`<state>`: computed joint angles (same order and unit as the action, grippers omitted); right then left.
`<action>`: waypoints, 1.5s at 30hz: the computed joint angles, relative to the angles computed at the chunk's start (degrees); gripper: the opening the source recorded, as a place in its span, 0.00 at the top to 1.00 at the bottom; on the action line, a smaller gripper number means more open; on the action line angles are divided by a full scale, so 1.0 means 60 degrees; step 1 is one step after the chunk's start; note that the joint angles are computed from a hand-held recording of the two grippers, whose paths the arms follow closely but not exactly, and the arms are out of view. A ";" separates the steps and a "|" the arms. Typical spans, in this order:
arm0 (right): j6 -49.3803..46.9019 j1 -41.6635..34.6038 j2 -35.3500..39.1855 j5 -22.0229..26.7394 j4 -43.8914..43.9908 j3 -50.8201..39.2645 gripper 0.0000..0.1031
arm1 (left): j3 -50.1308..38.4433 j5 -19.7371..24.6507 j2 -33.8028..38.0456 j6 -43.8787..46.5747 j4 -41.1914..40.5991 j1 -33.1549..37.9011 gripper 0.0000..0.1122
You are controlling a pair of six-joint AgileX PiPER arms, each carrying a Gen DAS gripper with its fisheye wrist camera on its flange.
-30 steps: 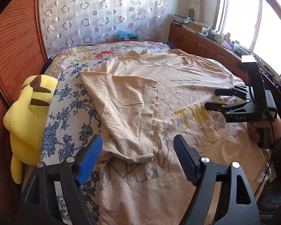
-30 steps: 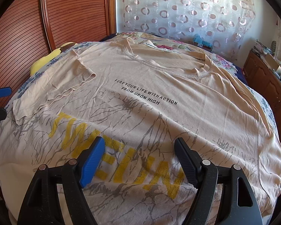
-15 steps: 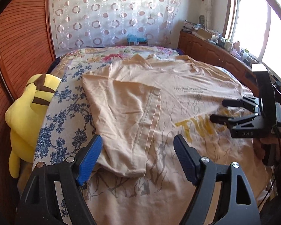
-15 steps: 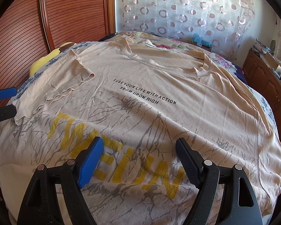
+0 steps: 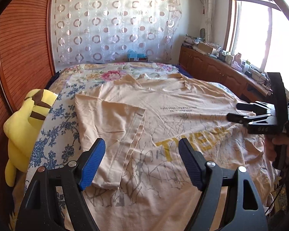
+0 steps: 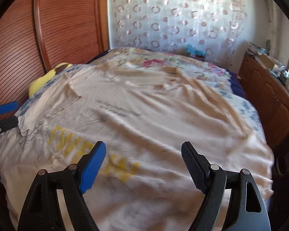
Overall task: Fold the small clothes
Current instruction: 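Move the right gripper to the shirt's other side and close on it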
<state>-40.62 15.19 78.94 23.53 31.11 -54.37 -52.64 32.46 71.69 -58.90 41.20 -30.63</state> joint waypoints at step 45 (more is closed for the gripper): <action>-0.4427 -0.6181 -0.0218 0.3430 0.3941 -0.1056 0.96 | 0.0069 -0.0338 0.0507 -0.0680 0.0158 -0.0916 0.30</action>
